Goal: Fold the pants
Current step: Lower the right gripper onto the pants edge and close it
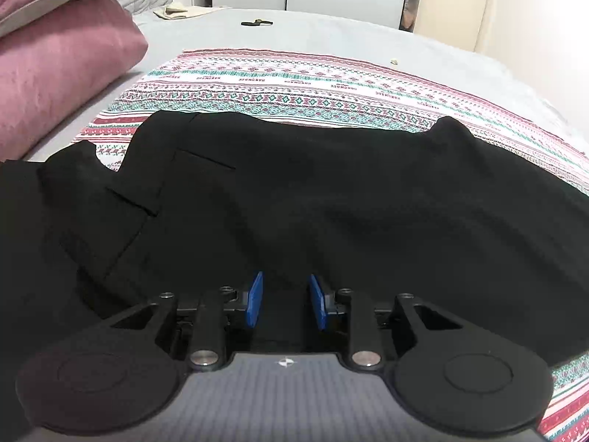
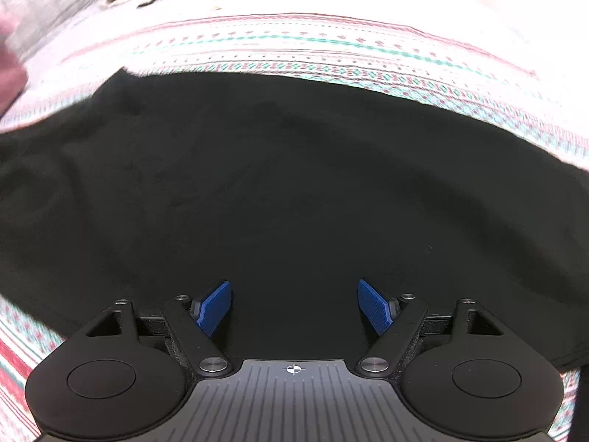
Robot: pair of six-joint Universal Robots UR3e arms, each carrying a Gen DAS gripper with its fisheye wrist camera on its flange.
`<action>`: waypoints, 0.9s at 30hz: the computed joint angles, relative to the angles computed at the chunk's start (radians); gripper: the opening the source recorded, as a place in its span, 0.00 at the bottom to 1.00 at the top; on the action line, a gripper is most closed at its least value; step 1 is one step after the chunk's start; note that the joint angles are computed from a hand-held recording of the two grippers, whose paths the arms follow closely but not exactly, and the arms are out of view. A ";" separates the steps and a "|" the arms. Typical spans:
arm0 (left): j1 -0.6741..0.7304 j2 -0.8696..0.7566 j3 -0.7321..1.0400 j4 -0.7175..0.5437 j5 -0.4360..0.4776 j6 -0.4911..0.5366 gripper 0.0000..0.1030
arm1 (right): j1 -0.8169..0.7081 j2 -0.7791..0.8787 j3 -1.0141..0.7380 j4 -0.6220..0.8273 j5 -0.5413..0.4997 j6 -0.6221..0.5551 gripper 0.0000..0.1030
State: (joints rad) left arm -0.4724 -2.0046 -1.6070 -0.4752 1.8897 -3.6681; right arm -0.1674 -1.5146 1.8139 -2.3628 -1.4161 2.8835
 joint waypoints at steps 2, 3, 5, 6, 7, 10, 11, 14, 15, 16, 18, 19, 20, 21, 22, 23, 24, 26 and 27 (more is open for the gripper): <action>-0.002 0.014 -0.013 -0.004 -0.003 -0.003 0.50 | -0.022 -0.020 0.009 0.024 0.020 -0.012 0.75; 0.001 0.021 -0.022 -0.001 -0.008 -0.003 0.50 | -0.035 -0.034 0.019 0.030 0.023 -0.021 0.75; -0.001 0.030 -0.025 0.002 -0.012 -0.009 0.50 | -0.048 -0.042 0.023 0.031 0.017 -0.023 0.75; -0.002 0.030 -0.023 0.011 -0.009 -0.004 0.50 | -0.060 -0.049 0.023 0.031 0.018 -0.019 0.75; -0.013 0.016 0.000 0.010 0.002 -0.001 0.50 | -0.075 -0.060 0.026 0.027 0.018 -0.010 0.75; -0.031 0.001 0.036 0.015 0.011 0.007 0.53 | -0.131 -0.097 0.037 0.012 0.036 0.017 0.75; -0.031 -0.005 0.046 0.018 0.000 0.007 0.54 | -0.151 -0.108 0.043 0.004 0.040 0.025 0.75; -0.035 -0.026 0.083 -0.002 -0.015 -0.006 0.54 | -0.200 -0.132 0.052 0.012 0.053 0.025 0.75; -0.035 -0.032 0.093 -0.011 -0.027 -0.006 0.55 | -0.205 -0.126 0.050 0.028 0.050 0.021 0.75; -0.034 -0.038 0.106 -0.031 -0.039 -0.008 0.55 | -0.202 -0.112 0.040 0.052 0.036 0.013 0.75; -0.035 -0.051 0.142 -0.108 -0.056 -0.014 0.57 | -0.182 -0.076 0.029 0.081 -0.016 -0.029 0.75; -0.039 -0.062 0.154 -0.118 -0.048 -0.013 0.57 | -0.179 -0.077 0.044 0.061 -0.023 -0.052 0.75; -0.045 -0.066 0.164 -0.127 -0.038 -0.008 0.57 | -0.190 -0.087 0.044 0.071 -0.014 -0.062 0.75; -0.049 -0.069 0.176 -0.141 -0.031 -0.006 0.57 | -0.213 -0.107 0.046 0.080 -0.005 -0.055 0.75; -0.050 -0.071 0.185 -0.148 -0.028 -0.013 0.57 | -0.248 -0.135 0.056 0.073 0.013 -0.049 0.75; -0.048 -0.068 0.181 -0.139 -0.037 -0.024 0.57 | -0.298 -0.165 0.065 0.071 0.041 -0.045 0.75; -0.043 -0.063 0.172 -0.121 -0.054 -0.032 0.58 | -0.359 -0.196 0.071 0.068 0.071 -0.031 0.75; -0.039 -0.065 0.172 -0.104 -0.077 -0.042 0.59 | -0.513 -0.250 0.082 0.070 0.140 0.020 0.75; -0.043 -0.071 0.180 -0.102 -0.074 -0.045 0.59 | -0.590 -0.268 0.087 0.071 0.171 0.055 0.75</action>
